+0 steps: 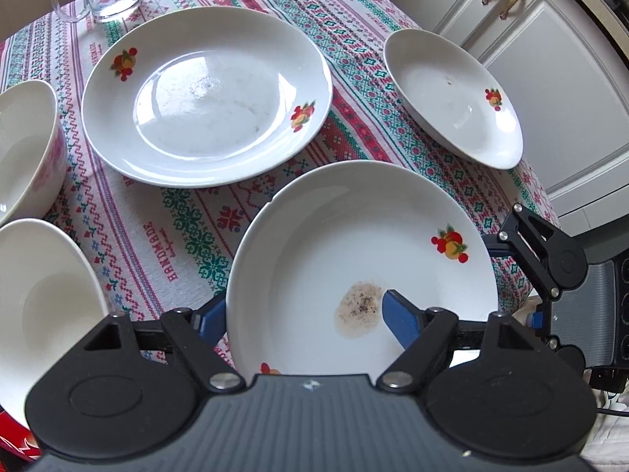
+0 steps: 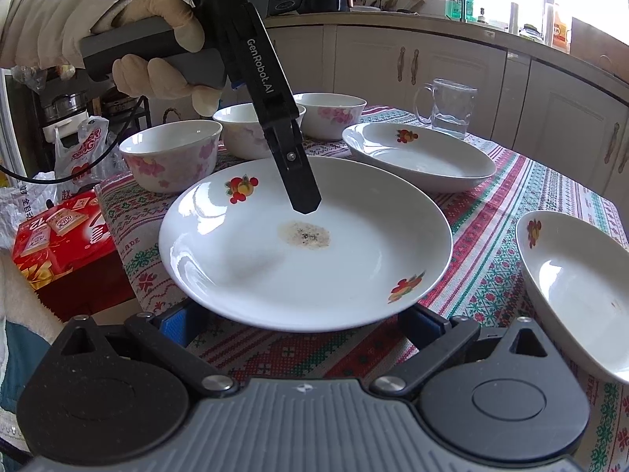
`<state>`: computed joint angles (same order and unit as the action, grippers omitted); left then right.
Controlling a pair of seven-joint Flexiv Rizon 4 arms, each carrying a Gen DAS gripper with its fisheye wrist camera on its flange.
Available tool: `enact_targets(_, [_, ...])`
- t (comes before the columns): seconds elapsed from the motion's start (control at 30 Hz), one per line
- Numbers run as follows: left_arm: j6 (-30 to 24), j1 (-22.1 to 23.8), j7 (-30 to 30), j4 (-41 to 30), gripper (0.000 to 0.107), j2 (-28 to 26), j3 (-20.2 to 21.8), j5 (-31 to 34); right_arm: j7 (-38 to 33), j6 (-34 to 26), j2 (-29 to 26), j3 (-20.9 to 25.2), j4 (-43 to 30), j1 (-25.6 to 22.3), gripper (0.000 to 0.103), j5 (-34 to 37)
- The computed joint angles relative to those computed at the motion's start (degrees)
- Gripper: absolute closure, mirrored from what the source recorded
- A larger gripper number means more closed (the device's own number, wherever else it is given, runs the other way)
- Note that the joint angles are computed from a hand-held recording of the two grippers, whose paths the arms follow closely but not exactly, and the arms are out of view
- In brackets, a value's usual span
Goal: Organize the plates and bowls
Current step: 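Carry the held plate with the left tool toward another white plate, then lower the held plate with the left tool onto the other white plate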
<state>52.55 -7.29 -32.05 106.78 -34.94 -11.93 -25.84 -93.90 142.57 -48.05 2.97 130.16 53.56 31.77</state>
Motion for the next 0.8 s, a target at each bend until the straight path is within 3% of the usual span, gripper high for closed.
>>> enact_targets(0.3, [0.6,-0.9,-1.1,-0.4,0.023,-0.6,0.4,1.8,-0.2,-0.1,-0.3,-0.2,-1.0,1.2,0.0,2.3])
enact_targets(0.8, [1.0,0.3,2.5,1.7,0.023,1.3,-2.0,-3.0,-0.7,-5.6,3.7,-2.3,0.9,3.3,0.0,4.2])
